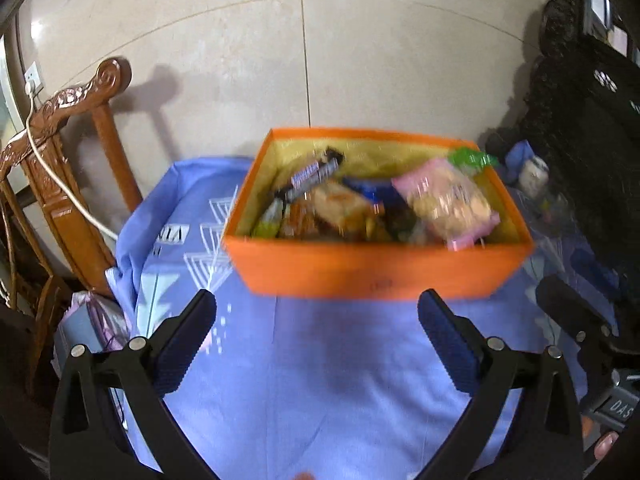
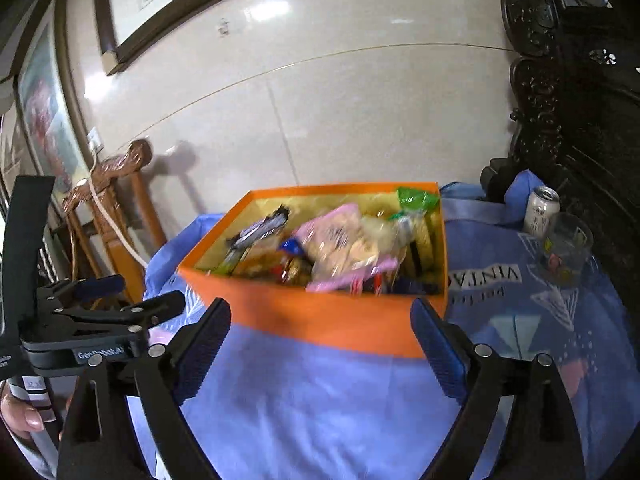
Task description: Organize snacks
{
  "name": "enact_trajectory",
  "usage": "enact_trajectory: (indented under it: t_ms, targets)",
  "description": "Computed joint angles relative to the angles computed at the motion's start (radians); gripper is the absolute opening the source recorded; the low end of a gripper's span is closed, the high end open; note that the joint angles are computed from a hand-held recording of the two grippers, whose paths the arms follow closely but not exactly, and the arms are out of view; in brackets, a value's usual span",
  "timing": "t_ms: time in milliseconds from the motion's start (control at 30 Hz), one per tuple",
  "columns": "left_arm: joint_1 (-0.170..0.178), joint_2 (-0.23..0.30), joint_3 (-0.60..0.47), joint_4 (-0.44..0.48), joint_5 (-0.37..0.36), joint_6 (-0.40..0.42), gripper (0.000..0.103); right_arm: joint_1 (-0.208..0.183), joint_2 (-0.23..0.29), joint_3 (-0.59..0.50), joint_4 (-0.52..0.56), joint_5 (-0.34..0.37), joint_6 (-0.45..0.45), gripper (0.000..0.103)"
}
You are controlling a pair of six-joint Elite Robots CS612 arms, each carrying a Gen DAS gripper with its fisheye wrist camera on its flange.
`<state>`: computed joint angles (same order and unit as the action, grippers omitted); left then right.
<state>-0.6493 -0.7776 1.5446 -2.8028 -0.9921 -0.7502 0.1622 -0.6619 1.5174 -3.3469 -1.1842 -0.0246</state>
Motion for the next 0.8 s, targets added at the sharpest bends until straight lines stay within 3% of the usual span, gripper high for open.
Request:
enact_trajectory:
  t_ms: [233,500,567,700,800]
  targets:
    - [-0.037,-0.027,0.092,-0.048,0.009,-0.052,0.099,-0.004,-0.029,0.097,-0.053,0.043,-0.012,0.092]
    - [-0.054,-0.04,0.145,-0.059,-0.011,-0.1,0.099,-0.015,-0.044,0.156,-0.089,0.084,-0.003,0.092]
    - [-0.064,-0.04,0.149,-0.038,0.02,-0.118,0.099,-0.017,-0.046,0.164,-0.093,0.086,-0.002,0.092]
    - [-0.082,-0.036,0.178,-0.128,0.064,-0.112,0.099,-0.021,-0.047,0.177,-0.1,0.095,-0.001,0.092]
    - [-0.093,-0.037,0.186,-0.135,0.102,-0.113,0.099,-0.023,-0.048,0.185,-0.099,0.097,-0.005,0.092]
